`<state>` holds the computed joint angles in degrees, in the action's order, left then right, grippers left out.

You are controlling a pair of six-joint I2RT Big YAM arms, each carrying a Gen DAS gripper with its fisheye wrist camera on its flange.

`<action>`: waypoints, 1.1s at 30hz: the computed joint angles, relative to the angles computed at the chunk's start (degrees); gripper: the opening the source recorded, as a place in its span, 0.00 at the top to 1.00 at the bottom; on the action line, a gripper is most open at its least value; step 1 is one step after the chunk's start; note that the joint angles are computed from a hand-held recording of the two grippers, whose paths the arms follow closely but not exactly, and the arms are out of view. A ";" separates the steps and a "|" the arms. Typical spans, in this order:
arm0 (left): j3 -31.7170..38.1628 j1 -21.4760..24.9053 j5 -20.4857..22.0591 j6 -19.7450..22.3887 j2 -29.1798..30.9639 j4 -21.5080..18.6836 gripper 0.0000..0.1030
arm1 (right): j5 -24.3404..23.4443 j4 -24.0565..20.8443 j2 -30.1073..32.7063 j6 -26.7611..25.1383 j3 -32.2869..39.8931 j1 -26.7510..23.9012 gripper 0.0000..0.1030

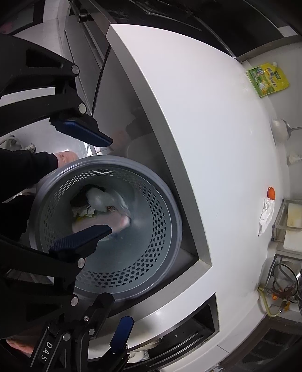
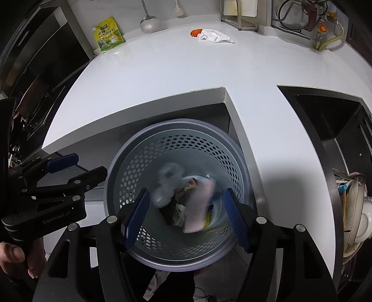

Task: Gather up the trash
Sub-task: 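Open both tools to drop the bag and package into the bin, then lift both open tools away from the bin toward the orange cap and tissue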

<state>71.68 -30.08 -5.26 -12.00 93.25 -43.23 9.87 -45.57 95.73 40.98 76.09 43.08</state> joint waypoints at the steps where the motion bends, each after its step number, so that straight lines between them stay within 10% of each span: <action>1: 0.02 0.04 0.02 -0.10 0.00 0.06 0.33 | -0.06 0.16 -0.11 -0.05 -0.11 -0.06 0.38; 33: 6.00 3.17 -4.75 0.84 -1.60 2.37 0.11 | 3.79 5.54 -1.17 -6.32 3.50 -2.40 0.27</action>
<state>77.68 -26.91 -10.01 -11.15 91.65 -40.86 13.66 -40.03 94.55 34.66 79.59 40.68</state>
